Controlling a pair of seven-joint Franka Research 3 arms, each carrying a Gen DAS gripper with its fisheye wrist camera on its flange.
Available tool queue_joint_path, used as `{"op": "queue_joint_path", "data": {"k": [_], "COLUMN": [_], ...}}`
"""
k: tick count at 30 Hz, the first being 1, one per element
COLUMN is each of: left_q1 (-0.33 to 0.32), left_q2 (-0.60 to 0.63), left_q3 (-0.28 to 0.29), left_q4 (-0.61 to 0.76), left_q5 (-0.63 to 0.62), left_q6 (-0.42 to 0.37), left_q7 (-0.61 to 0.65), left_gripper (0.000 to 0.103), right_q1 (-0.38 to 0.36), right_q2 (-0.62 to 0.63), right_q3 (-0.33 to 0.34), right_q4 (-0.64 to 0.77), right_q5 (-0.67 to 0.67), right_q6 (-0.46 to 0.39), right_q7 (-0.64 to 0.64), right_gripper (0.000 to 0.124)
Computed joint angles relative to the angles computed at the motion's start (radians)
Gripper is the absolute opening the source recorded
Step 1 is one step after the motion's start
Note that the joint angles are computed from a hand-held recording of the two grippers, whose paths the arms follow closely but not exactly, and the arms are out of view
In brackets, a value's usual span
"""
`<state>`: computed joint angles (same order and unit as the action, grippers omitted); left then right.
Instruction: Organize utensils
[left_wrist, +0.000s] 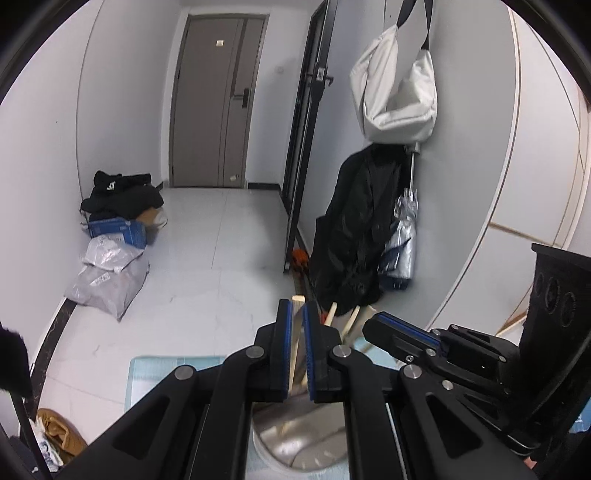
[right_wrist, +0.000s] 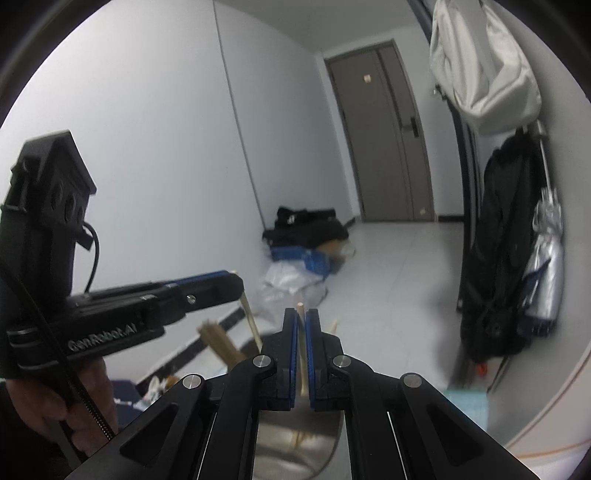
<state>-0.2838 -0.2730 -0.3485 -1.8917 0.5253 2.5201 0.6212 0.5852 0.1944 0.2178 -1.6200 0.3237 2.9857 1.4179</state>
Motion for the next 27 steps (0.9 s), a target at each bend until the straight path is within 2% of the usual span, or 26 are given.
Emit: {"op": "queue_joint_path", "data": {"k": [2, 4, 7, 9, 12, 14, 19, 24, 27], "left_q1": [-0.002, -0.003, 0.001, 0.018, 0.033, 0.036, 0.042, 0.058, 0.057], "left_q2": [-0.009, -0.014, -0.044, -0.074, -0.117, -0.130, -0.178, -0.208, -0.219], "left_q3": [-0.001, -0.007, -0.014, -0.040, -0.068, -0.083, -0.122, -0.164, -0.183], "left_q4": [-0.004, 0.005, -0.008, -0.015, -0.025, -0.017, -0.013, -0.016, -0.015], "left_q5": [-0.012, -0.026, -0.023, 0.024, 0.081, 0.095, 0.145, 0.201, 0.224], "left_q6": [-0.022, -0.069, -0.101, -0.127, -0.153, -0.190, -0.244, -0.308, -0.346], "left_q7": [-0.012, -0.036, -0.093, -0.153, -0.215, -0.234, -0.297, -0.353, -0.365], "left_gripper": [0.004, 0.009, 0.030, 0.057, 0.071, 0.079, 0.088, 0.102, 0.102], "right_q1": [-0.006, -0.004, -0.002, -0.003, -0.001, 0.000, -0.026, -0.074, -0.121], "right_q2": [-0.009, -0.024, -0.058, -0.089, -0.142, -0.177, -0.262, -0.334, -0.368], "right_q3": [0.004, 0.000, -0.006, -0.004, -0.008, -0.009, 0.008, 0.051, 0.090], "right_q4": [-0.008, -0.029, -0.069, -0.103, -0.158, -0.192, -0.275, -0.342, -0.374], "right_q5": [0.012, 0.013, 0.009, 0.011, -0.008, -0.035, -0.174, -0.250, -0.307], "right_q6": [-0.039, -0.052, -0.066, -0.050, -0.022, -0.001, 0.046, 0.082, 0.103], "right_q7": [-0.003, 0.008, 0.032, 0.038, 0.070, 0.109, 0.252, 0.338, 0.406], "right_gripper": [0.006, 0.006, 0.007, 0.009, 0.023, 0.039, 0.068, 0.074, 0.081]}}
